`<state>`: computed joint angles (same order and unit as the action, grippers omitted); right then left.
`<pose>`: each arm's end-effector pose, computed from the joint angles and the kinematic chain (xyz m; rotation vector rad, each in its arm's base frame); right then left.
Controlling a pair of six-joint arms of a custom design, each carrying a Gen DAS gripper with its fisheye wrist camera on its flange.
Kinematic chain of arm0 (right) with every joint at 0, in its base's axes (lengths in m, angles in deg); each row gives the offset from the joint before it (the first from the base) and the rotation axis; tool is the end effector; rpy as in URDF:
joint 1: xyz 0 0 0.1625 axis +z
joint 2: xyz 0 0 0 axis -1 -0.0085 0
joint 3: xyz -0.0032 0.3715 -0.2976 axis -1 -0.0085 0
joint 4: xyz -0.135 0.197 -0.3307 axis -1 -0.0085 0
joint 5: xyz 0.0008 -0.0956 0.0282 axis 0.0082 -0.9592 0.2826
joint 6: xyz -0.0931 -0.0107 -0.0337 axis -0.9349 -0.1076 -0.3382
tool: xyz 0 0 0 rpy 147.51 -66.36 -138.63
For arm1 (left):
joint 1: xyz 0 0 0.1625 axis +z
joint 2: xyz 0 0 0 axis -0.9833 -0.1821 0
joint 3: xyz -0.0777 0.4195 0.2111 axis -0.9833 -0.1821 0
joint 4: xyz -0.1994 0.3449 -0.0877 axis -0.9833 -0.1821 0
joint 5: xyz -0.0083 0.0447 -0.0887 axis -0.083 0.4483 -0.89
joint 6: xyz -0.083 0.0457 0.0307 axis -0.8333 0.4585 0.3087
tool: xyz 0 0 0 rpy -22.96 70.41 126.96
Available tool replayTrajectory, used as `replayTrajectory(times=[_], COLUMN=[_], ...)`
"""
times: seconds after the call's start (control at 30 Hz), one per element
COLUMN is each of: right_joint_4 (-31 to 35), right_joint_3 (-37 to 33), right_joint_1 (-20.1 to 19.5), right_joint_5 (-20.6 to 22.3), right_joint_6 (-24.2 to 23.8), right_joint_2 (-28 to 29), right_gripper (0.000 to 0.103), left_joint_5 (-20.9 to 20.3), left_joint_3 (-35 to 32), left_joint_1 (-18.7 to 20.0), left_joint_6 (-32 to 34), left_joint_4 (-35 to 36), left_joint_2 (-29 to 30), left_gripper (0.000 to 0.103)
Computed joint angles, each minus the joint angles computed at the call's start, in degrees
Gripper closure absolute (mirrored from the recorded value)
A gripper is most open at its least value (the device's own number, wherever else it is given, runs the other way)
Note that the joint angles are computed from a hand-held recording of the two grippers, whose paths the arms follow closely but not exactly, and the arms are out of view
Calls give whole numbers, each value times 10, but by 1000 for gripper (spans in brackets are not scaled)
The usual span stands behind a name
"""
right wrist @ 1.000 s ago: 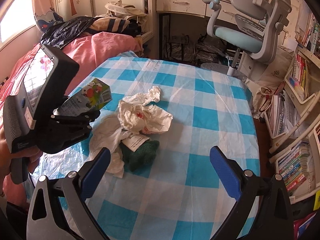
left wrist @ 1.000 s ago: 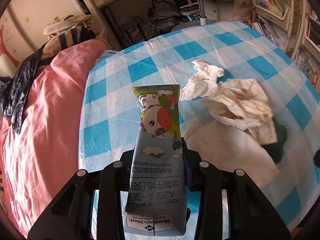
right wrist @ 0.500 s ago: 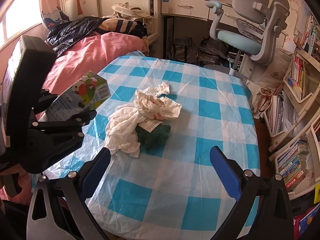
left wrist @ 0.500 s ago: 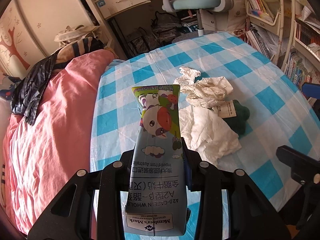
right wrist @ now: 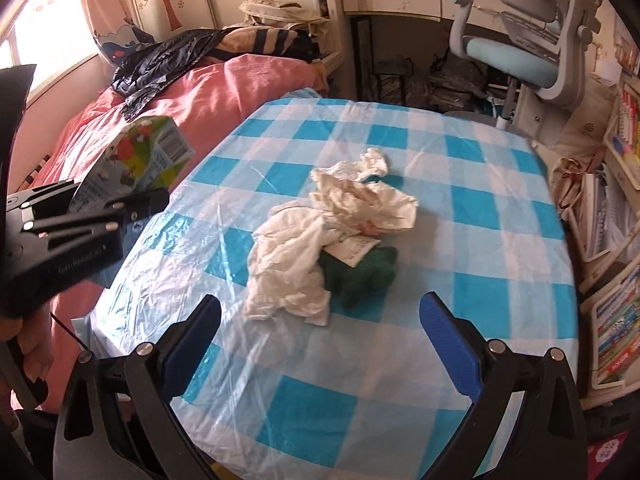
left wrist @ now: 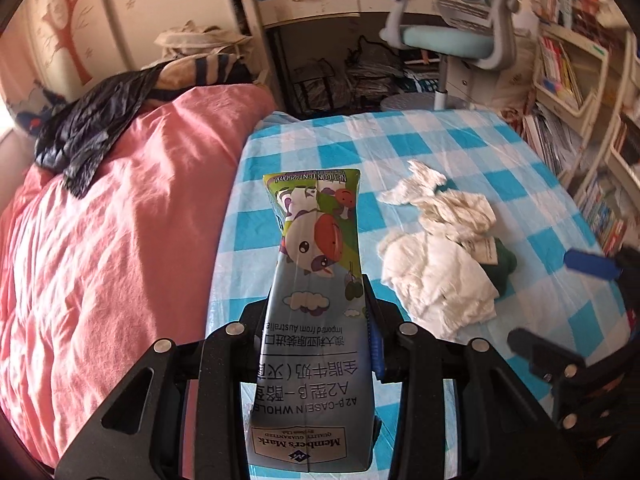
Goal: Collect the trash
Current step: 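Lift the carton with the left gripper while the right gripper approaches a white tissue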
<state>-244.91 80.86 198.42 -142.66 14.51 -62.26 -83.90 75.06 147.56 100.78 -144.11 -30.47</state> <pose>0.2859 -0.5861 -0.0474 0.5747 -2.4560 0.6882 -0.0259 -0.6210 0.2416 0.5444 2.1490 -0.7123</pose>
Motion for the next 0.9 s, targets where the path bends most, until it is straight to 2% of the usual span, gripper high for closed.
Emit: replayTrajectory(times=[0.1,0.4,0.43,0.47,0.5,0.57,0.6,0.67,0.8,0.9], right_joint_4=[21,51,53,54,54,55,57,54,41,87], right_joint_3=[-12,-54,-56,-58,-59,-57,-56,-52,-39,-45], right_joint_1=[-5,-17,-19,-20,-21,-22,-23,-24,-23,-24], right_joint_5=[22,6,11,19,24,45,54,72,101,99], right_joint_6=[11,30,32,33,33,34,34,34,24,35], right_joint_2=[5,29,31,31,32,28,27,23,12,14], right_gripper=[8,8,14,27,34,67,73,92,96,94], left_joint_5=[-13,-35,-37,-38,-39,-39,-40,-40,-42,-43], left_joint_3=[-17,-41,-43,-45,-47,-49,-51,-53,-54,-50], left_joint_1=[10,18,18,18,18,18,19,19,19,21], left_joint_6=[-29,-33,-33,-32,-30,-28,-28,-27,-33,-42], left_joint_4=[24,42,44,45,47,48,49,49,47,51], left_joint_2=[-7,-2,0,1,3,5,6,6,3,-1], left_gripper=[69,69,69,69,69,69,69,69,69,69])
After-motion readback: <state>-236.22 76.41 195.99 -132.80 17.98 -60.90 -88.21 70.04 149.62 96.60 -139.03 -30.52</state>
